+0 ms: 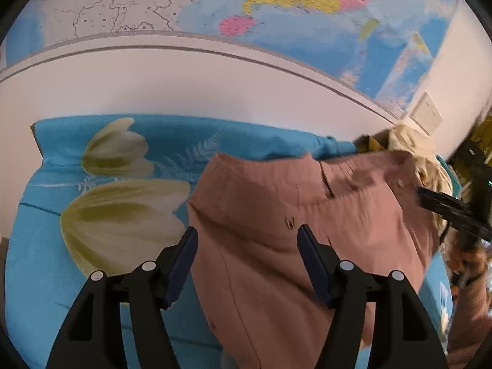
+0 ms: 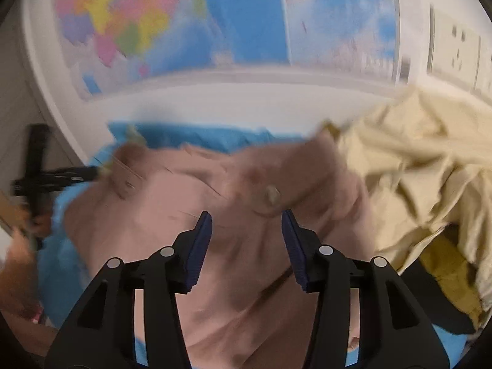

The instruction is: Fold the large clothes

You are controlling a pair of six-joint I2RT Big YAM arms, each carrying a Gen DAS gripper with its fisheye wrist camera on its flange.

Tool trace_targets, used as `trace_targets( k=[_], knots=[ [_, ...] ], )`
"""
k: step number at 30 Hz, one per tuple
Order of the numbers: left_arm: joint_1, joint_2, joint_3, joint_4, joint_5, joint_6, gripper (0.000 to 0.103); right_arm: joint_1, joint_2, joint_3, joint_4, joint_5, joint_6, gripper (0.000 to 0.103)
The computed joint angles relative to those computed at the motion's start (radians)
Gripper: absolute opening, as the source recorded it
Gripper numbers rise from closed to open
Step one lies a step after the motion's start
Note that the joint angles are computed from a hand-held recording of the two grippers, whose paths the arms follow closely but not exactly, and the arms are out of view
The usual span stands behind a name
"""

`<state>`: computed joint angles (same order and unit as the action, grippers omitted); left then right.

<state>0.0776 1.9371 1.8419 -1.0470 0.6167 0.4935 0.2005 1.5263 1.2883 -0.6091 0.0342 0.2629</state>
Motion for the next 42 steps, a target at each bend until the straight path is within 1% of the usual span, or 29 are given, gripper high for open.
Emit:
trace_targets(
  k=[1, 2, 3, 4, 5, 6, 7, 8, 9, 10, 12, 13, 15, 16, 18, 21, 26, 27, 28, 29, 30, 31, 32, 33, 35, 37, 38, 40, 42],
  knots=[
    [0.003, -0.008, -0.015, -0.003, -0.012, 0.02, 0.067, -0.018, 0.027, 0.003, -0.009, -0.004, 0.027, 0.04],
    [0.003, -0.014, -0.035, -0.003, -0.045, 0.036, 0.067, -0.024, 0.037, -0.003, -0.005, -0.007, 0.046, 0.032],
    [-0.002, -0.019, -0.054, 0.0, -0.07, 0.04, 0.067, -0.038, 0.033, -0.022, 0.012, -0.033, 0.062, 0.03],
    [0.003, -0.012, -0.057, -0.022, -0.076, 0.053, 0.067, -0.055, 0.022, -0.043, 0.038, -0.075, 0.082, 0.031],
    [0.007, -0.006, -0.06, -0.031, -0.071, 0.054, 0.067, -0.072, -0.003, -0.07, 0.072, -0.131, 0.11, 0.036],
    [0.016, 0.003, -0.057, -0.049, -0.057, 0.054, 0.067, -0.08, -0.032, -0.094, 0.089, -0.156, 0.116, 0.047],
    [0.028, 0.012, -0.049, -0.072, -0.038, 0.053, 0.067, -0.083, -0.055, -0.111, 0.1, -0.161, 0.115, 0.052],
    [0.041, 0.018, -0.045, -0.094, -0.011, 0.055, 0.067, -0.083, -0.091, -0.137, 0.117, -0.156, 0.111, 0.064],
    [0.051, 0.017, -0.048, -0.103, 0.016, 0.052, 0.067, -0.086, -0.136, -0.167, 0.131, -0.154, 0.109, 0.072],
    [0.058, 0.016, -0.052, -0.105, 0.031, 0.045, 0.068, -0.091, -0.186, -0.208, 0.154, -0.162, 0.112, 0.075],
    [0.076, -0.002, -0.078, -0.094, 0.052, 0.032, 0.068, -0.103, -0.245, -0.263, 0.171, -0.192, 0.141, 0.091],
    [0.085, -0.008, -0.088, -0.098, 0.068, 0.034, 0.068, -0.111, -0.258, -0.283, 0.18, -0.201, 0.158, 0.094],
    [0.096, -0.015, -0.098, -0.109, 0.084, 0.035, 0.07, -0.133, -0.308, -0.343, 0.174, -0.21, 0.192, 0.096],
    [0.105, -0.02, -0.107, -0.115, 0.099, 0.036, 0.073, -0.147, -0.327, -0.379, 0.174, -0.223, 0.212, 0.098],
    [0.112, -0.025, -0.123, -0.12, 0.118, 0.026, 0.075, -0.159, -0.326, -0.419, 0.196, -0.26, 0.264, 0.098],
    [0.102, -0.028, -0.146, -0.134, 0.115, 0.046, 0.075, -0.187, -0.29, -0.466, 0.253, -0.351, 0.34, 0.098],
    [0.073, -0.022, -0.17, -0.149, 0.113, 0.06, 0.077, -0.162, -0.203, -0.448, 0.317, -0.385, 0.368, 0.099],
    [0.069, -0.033, -0.19, -0.116, 0.111, 0.047, 0.076, -0.157, -0.2, -0.448, 0.329, -0.38, 0.365, 0.097],
    [0.061, -0.043, -0.203, -0.094, 0.106, 0.043, 0.068, -0.153, -0.193, -0.442, 0.342, -0.39, 0.356, 0.09],
    [0.057, -0.043, -0.203, -0.091, 0.1, 0.03, 0.059, -0.154, -0.189, -0.445, 0.369, -0.418, 0.363, 0.067],
    [0.056, -0.033, -0.189, -0.107, 0.1, 0.012, 0.042, -0.157, -0.183, -0.445, 0.38, -0.446, 0.374, 0.036],
    [0.058, -0.022, -0.169, -0.129, 0.103, -0.011, 0.031, -0.16, -0.177, -0.439, 0.378, -0.49, 0.389, 0.025],
    [0.064, -0.014, -0.154, -0.15, 0.122, -0.018, 0.021, -0.163, -0.181, -0.446, 0.393, -0.519, 0.403, 0.02],
    [0.076, -0.01, -0.138, -0.181, 0.16, -0.02, 0.018, -0.162, -0.196, -0.458, 0.416, -0.546, 0.417, 0.016],
    [0.099, -0.021, -0.122, -0.232, 0.223, -0.005, 0.015, -0.152, -0.239, -0.478, 0.434, -0.578, 0.441, 0.013],
    [0.119, -0.053, -0.128, -0.252, 0.256, 0.016, 0.015, -0.134, -0.311, -0.511, 0.462, -0.615, 0.459, 0.011],
    [0.132, -0.072, -0.132, -0.269, 0.262, 0.036, 0.015, -0.125, -0.336, -0.518, 0.459, -0.622, 0.457, 0.011],
    [0.149, -0.092, -0.142, -0.286, 0.23, 0.061, 0.017, -0.098, -0.387, -0.529, 0.412, -0.596, 0.428, 0.013],
    [0.155, -0.088, -0.153, -0.293, 0.183, 0.077, 0.023, -0.085, -0.393, -0.53, 0.306, -0.547, 0.4, 0.034]
  ],
)
